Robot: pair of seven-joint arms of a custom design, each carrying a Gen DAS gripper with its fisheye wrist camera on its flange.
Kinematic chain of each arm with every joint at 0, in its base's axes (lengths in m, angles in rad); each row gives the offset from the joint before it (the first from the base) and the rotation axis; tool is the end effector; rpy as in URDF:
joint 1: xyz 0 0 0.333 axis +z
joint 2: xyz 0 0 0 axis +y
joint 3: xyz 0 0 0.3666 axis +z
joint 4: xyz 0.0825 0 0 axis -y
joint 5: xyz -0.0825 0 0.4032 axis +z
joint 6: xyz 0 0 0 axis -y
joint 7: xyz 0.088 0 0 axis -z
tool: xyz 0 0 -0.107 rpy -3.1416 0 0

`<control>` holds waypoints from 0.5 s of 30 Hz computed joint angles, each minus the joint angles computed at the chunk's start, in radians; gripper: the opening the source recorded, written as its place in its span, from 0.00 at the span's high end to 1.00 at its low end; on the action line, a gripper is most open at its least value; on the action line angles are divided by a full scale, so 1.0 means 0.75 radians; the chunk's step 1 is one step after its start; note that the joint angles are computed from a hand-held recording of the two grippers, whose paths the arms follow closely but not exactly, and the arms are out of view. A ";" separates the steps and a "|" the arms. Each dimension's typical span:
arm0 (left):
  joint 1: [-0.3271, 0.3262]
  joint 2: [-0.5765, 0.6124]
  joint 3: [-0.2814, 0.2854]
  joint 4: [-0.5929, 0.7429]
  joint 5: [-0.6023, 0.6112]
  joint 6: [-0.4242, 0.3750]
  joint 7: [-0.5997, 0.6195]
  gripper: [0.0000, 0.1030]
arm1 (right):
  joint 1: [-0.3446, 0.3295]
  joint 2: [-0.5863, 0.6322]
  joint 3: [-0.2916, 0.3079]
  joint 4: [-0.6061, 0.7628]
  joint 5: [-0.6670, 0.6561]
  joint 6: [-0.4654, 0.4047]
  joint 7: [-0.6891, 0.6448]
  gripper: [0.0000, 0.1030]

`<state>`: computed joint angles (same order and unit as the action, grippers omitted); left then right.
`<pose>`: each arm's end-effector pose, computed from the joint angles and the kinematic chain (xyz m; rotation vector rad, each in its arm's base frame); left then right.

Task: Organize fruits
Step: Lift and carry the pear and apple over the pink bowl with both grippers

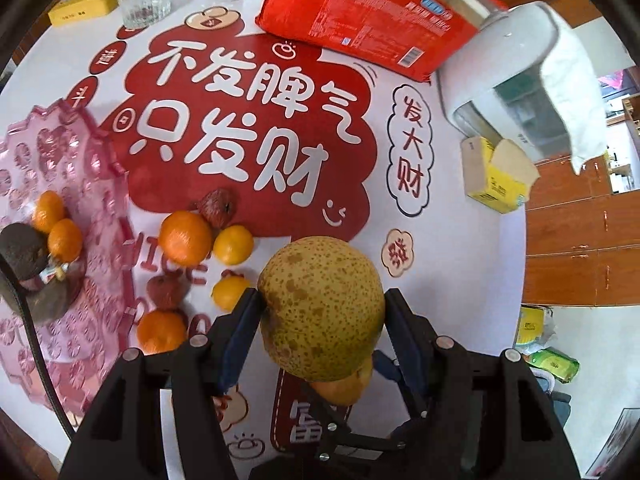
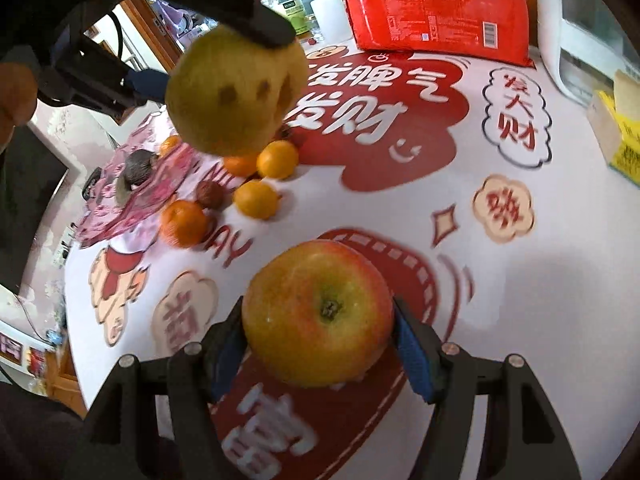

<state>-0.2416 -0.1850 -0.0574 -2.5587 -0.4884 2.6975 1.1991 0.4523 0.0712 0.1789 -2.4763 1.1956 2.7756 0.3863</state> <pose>0.4515 -0.1230 0.3996 2.5472 -1.5439 0.6068 0.4191 0.2559 0.3050 -2.3486 1.0638 0.1327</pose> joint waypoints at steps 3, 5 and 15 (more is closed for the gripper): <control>-0.002 -0.092 -0.009 -0.057 0.045 -0.002 -0.050 0.40 | 0.014 -0.057 0.010 -0.045 0.052 -0.008 0.002 0.34; -0.019 -0.158 0.000 -0.095 0.077 -0.005 -0.085 0.40 | 0.032 -0.098 0.015 -0.071 0.082 0.002 0.006 0.34; -0.053 -0.570 0.031 -0.299 0.358 -0.089 -0.359 0.40 | 0.123 -0.265 0.019 -0.147 0.191 0.060 0.035 0.34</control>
<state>-0.2818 -0.6127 -0.0340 -2.7832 -0.2202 2.6311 0.9297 0.5444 -0.1279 0.1928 -2.5863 1.3389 2.8207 0.4123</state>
